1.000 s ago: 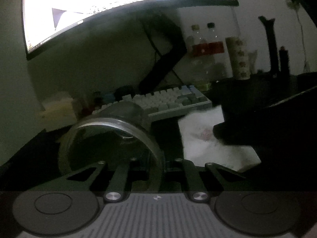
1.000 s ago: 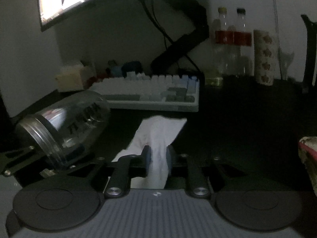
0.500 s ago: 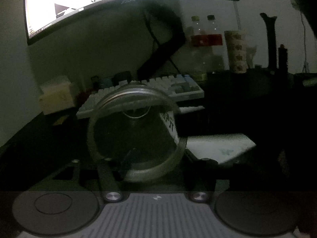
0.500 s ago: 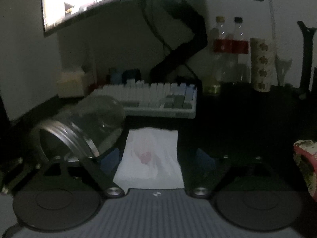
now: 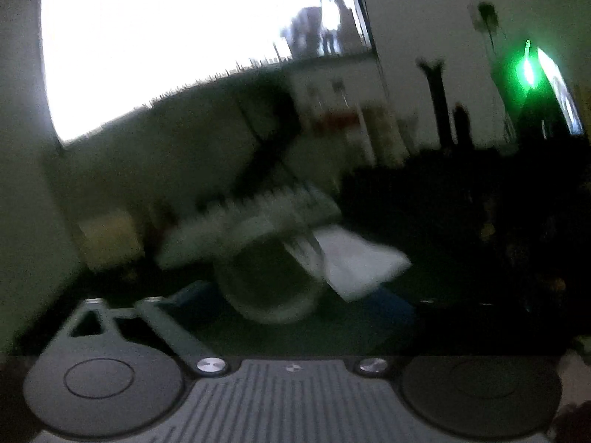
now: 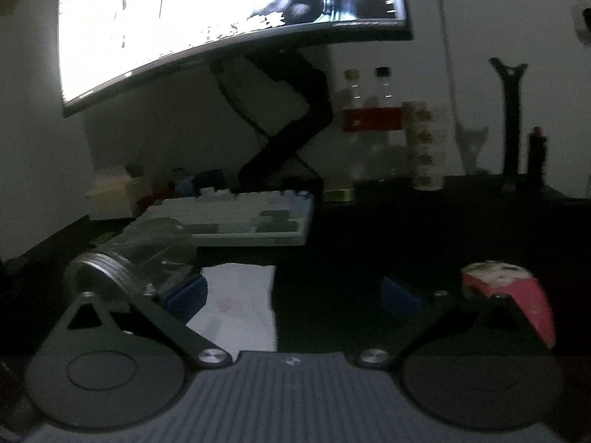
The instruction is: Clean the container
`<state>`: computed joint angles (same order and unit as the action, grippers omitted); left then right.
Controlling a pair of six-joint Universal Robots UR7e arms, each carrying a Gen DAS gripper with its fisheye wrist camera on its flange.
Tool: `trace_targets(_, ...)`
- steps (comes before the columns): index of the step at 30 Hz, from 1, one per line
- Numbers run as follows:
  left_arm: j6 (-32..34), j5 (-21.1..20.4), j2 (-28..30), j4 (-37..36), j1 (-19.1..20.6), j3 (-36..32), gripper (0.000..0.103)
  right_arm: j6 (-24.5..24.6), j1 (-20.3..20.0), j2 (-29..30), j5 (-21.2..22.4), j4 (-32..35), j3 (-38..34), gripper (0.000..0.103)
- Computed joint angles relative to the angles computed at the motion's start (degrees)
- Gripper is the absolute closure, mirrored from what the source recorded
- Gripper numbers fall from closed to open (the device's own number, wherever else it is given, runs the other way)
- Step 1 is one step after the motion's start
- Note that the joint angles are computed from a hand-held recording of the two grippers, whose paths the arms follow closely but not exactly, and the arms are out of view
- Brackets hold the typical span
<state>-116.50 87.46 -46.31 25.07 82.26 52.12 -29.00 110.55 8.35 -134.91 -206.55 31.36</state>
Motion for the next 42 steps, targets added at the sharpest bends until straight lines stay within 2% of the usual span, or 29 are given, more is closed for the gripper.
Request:
trace_targets(4, -0.8, 2.7, -1.0, -0.7, 0.6, -1.2, 0.000, 3.0, 0.3, -2.9, -1.2, -2.5, 5.9, 0.000)
trace_targets(8, -1.2, -0.8, 1.7, 2.5, 1.2, -5.6, 0.000, 8.0, 0.5, -6.2, -0.7, -2.2, 12.1, 0.000)
trace_targets(12, -3.6, -7.4, 4.6, 4.8, 0.5, -10.1, 0.000, 11.9, 1.5, -9.4, 0.6, 4.9, 17.2, 0.000)
trace_targets(14, -6.3, -7.9, 6.5, 9.8, 0.4, -14.8, 0.000, 12.0, 1.9, -11.0, 3.9, 6.0, 20.3, 0.000)
trace_targets(15, -8.1, -8.1, 8.7, 14.8, 0.4, -19.7, 0.000, 12.2, 2.3, -11.2, 4.9, 5.6, 20.9, 0.000)
trace_targets(17, -11.6, -8.7, 12.2, 22.7, 0.3, -27.4, 0.000, 11.8, 3.3, -10.3, 4.8, 3.7, 20.0, 0.000)
trace_targets(19, -14.1, -9.0, 12.5, 25.1, 0.3, -28.7, 0.000, 10.6, 4.5, -8.8, 3.7, 1.5, 18.1, 0.000)
trace_targets(22, -14.6, -10.8, 12.7, 26.0, -0.4, -29.3, 0.000, 9.6, 5.1, -9.4, 4.9, 0.8, 19.5, 0.000)
trace_targets(24, -16.0, -13.1, 11.6, 24.6, -1.2, -27.2, 0.000, 10.2, 5.1, -10.3, 6.5, 0.6, 21.1, 0.000)
trace_targets(26, -17.3, -15.8, 7.3, 18.0, -2.3, -19.1, 0.000, 10.8, 5.3, -11.3, 7.5, 0.3, 22.7, 0.000)
trace_targets(29, -17.3, -20.9, 3.4, 12.4, -4.6, -12.2, 0.000, 12.0, 6.3, -12.5, 4.1, 1.3, 23.3, 0.000)
trace_targets(31, -16.5, -18.0, 1.2, 12.5, -4.9, -9.8, 0.000, 13.3, 7.1, -13.5, 3.3, 1.3, 23.8, 0.000)
trace_targets(34, -14.7, -14.7, -2.4, 11.7, -5.5, -5.6, 0.000, 13.3, 9.2, -13.4, -2.4, 1.1, 21.7, 0.000)
trace_targets(37, -15.0, -13.0, -6.6, 6.9, -6.3, 0.3, 0.000, 6.5, 10.9, -13.0, -3.6, -2.4, 21.4, 0.000)
trace_targets(40, -17.5, -12.6, -9.2, 5.4, -7.1, 2.9, 0.000, -3.2, 12.7, -10.2, -5.1, -8.8, 17.8, 0.000)
trace_targets(41, -18.5, -13.8, -9.5, 6.0, -7.6, 2.8, 0.000, -4.1, 13.1, -9.7, -6.2, -9.9, 17.1, 0.000)
trace_targets(42, -19.5, -15.4, -9.3, 7.0, -8.1, 2.2, 0.000, -2.8, 13.5, -9.8, -7.8, -9.1, 17.0, 0.000)
